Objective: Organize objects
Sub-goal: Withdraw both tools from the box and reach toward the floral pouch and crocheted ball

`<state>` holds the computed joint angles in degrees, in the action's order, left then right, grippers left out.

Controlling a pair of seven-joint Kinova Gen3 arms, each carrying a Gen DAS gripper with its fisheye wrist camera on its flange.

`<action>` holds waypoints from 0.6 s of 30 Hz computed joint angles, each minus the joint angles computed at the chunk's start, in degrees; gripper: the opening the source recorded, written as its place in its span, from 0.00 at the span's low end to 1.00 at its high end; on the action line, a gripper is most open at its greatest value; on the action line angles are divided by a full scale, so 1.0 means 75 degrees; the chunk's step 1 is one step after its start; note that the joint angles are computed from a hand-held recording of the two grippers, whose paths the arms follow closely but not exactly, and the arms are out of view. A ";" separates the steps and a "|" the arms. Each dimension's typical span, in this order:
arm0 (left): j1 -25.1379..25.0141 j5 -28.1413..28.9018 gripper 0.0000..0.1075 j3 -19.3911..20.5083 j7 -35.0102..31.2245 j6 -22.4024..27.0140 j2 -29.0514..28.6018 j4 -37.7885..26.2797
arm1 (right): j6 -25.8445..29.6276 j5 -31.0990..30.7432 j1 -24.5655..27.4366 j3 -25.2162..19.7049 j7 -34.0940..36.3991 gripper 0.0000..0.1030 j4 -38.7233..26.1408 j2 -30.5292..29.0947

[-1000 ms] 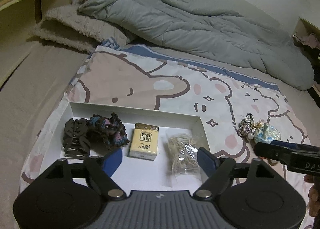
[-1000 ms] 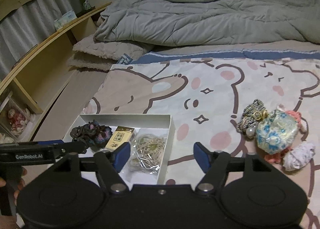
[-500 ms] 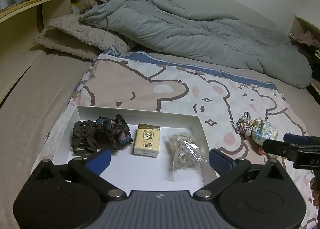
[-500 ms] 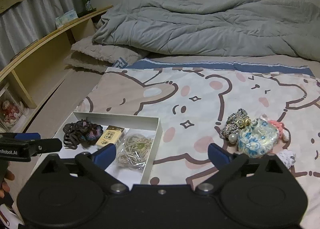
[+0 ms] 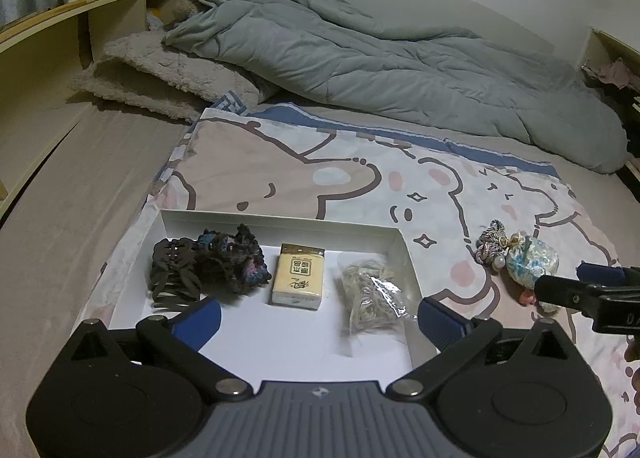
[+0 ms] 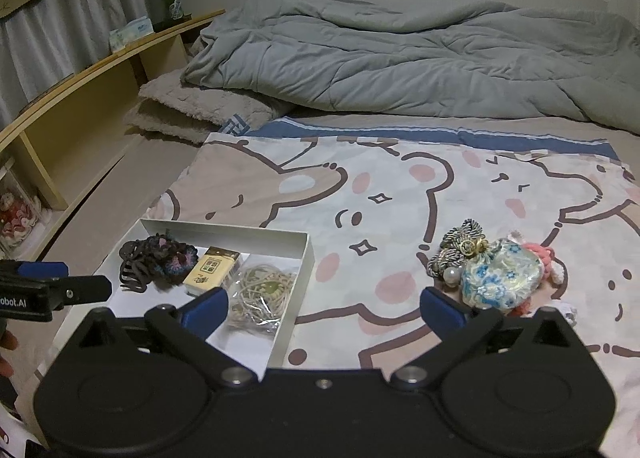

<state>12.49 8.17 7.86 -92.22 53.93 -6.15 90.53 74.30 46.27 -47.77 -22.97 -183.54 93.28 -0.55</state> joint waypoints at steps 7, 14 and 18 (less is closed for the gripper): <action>0.0131 -0.0217 0.96 0.0181 0.0268 -0.0029 0.0117 -0.0091 | 0.0027 -0.0061 0.0065 -0.0015 0.0034 1.00 0.0103 -0.0119; 0.0380 -0.0467 0.96 0.0361 0.0568 -0.0084 0.0303 -0.0245 | 0.0112 -0.0188 0.0272 -0.0107 0.0074 1.00 0.0298 -0.0349; 0.0570 -0.0614 0.96 0.0468 0.0739 -0.0115 0.0445 -0.0353 | 0.0225 -0.0274 0.0426 -0.0206 0.0034 1.00 0.0460 -0.0531</action>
<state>16.77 3.56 11.37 -86.68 53.07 -2.81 87.88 75.99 44.21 -44.58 -24.51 -183.29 96.73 -4.54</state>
